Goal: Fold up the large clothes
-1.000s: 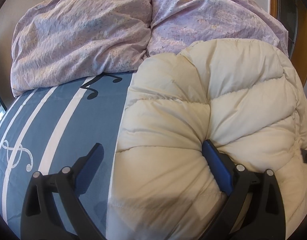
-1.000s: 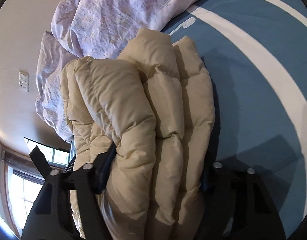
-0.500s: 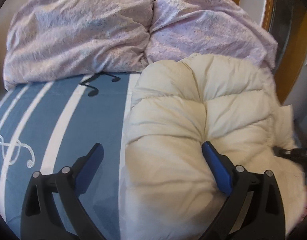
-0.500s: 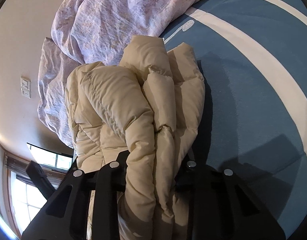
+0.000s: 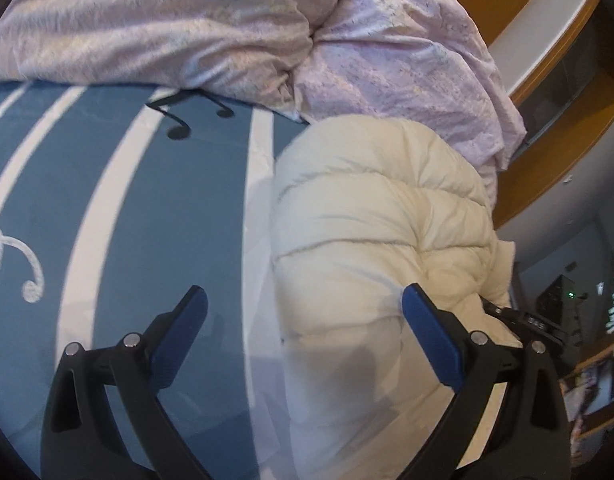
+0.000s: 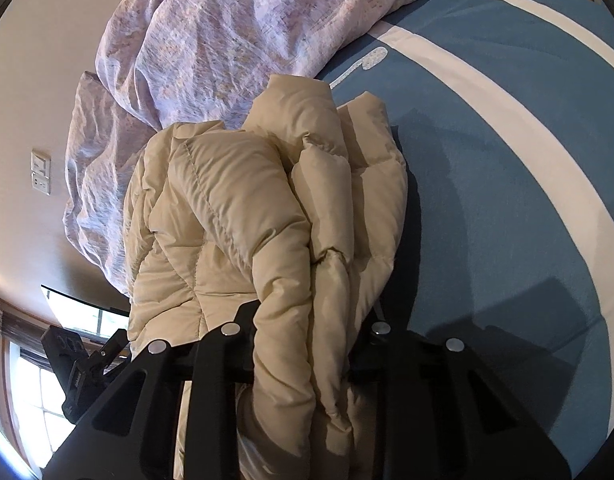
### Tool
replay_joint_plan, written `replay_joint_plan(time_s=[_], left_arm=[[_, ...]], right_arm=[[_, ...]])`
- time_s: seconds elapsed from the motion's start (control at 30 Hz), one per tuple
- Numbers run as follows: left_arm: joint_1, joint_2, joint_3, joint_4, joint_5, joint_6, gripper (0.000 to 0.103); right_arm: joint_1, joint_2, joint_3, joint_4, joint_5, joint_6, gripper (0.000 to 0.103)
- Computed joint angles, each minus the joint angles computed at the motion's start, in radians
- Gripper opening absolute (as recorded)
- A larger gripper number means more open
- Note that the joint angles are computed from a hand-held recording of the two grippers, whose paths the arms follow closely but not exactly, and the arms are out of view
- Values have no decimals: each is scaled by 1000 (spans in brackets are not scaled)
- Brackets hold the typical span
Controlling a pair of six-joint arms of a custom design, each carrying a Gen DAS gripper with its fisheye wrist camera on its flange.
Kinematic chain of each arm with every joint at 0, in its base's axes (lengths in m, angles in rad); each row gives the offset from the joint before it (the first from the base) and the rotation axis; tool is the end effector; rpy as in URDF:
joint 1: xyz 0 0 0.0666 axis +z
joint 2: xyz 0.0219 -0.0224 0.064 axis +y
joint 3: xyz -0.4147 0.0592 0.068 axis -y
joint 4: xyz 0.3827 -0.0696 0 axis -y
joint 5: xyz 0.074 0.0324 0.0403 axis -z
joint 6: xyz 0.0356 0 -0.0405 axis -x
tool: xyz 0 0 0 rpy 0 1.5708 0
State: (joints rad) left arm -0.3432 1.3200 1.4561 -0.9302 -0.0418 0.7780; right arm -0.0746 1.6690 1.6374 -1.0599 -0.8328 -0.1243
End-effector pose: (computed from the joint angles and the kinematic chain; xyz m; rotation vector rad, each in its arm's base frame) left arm 0.4153 -0.1473 0.5228 -0.5420 2.3577 -0.4834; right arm 0.5581 -0.0157 0.4375 -0.0204 2.4881 1.1088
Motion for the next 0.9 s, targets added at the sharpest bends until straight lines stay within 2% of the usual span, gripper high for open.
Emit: replay_joint_plan(time_s=[0.37,0.47,0.67,0.83,0.9], left_arm=[[44,16,-59,116,215,72,97],[52,21,-77,153,261,100,93],[63,21,-123,253,354,172,77],[57,15,-136,285,354,186,62],[58,6,-142,293,348,181,49]], right_arm=[[0,1,-1,0,-2,1,28],[0,1,-1,1,-2,-2,28],[-1,4,0,1,-11,-4,28],[-4,8,4,-5,-20,4,28],[-4,5,3,-2,-18,13,28]])
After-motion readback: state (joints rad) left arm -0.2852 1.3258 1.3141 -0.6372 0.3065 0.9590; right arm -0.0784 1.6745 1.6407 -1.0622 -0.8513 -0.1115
